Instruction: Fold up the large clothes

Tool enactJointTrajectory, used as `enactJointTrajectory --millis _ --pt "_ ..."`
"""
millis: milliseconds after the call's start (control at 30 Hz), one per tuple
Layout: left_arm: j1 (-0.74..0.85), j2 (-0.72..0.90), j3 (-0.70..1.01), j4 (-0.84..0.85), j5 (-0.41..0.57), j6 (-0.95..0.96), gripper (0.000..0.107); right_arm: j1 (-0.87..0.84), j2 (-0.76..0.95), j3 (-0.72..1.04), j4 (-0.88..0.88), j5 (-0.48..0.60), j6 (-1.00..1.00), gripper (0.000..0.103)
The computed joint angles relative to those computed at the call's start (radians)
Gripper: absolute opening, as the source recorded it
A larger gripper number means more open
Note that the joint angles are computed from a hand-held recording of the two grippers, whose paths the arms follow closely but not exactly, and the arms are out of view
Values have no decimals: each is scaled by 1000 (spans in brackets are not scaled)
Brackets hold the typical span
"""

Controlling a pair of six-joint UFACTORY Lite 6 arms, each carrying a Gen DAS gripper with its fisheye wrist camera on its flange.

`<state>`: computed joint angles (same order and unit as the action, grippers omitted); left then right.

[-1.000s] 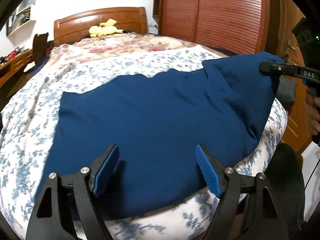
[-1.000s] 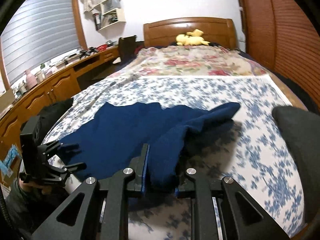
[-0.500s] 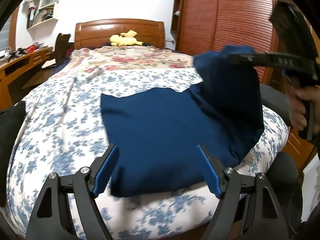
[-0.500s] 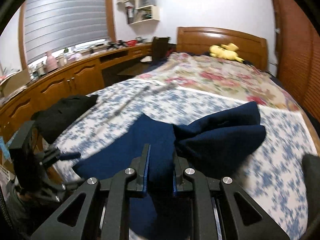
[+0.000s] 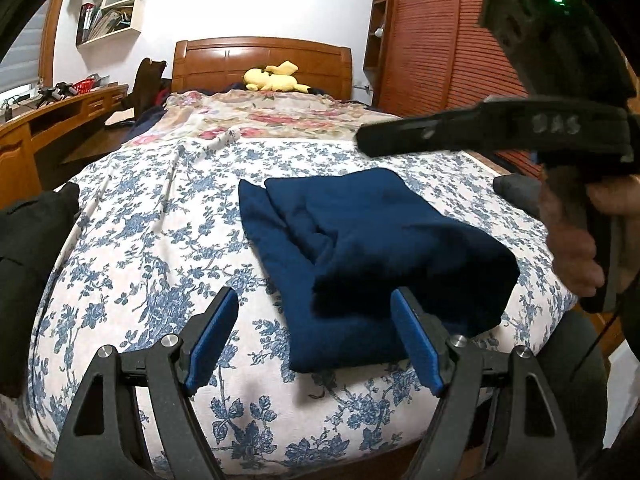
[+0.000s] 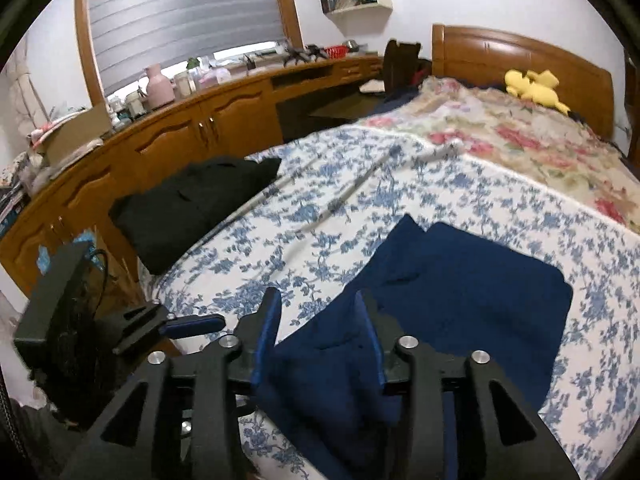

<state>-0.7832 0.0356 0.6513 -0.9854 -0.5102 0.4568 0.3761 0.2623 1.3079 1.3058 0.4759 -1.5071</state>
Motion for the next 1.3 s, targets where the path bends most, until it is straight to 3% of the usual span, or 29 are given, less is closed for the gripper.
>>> enactJointTrajectory --millis 200,433,533,833,967,1100,1300 --pt "-18 4 20 -25 -10 25 79 -147 -69 -104 73 -23 -151 41" --pt "-17 66 91 -45 -14 34 79 -236 111 -67 111 -78 -272 41" --pt "-4 103 129 -30 0 22 79 -237 239 29 61 -62 -221 41" --pt "28 208 209 51 67 -20 40 -273 302 32 138 6 -325 41" --pt "-1 189 221 -45 68 92 13 -298 270 -22 180 27 -402 41" --pt "-64 137 246 -324 -26 365 10 -308 116 -133 186 72 -430 41" --pt "-27 54 156 -404 -7 399 10 -298 67 -196 190 143 -464 40"
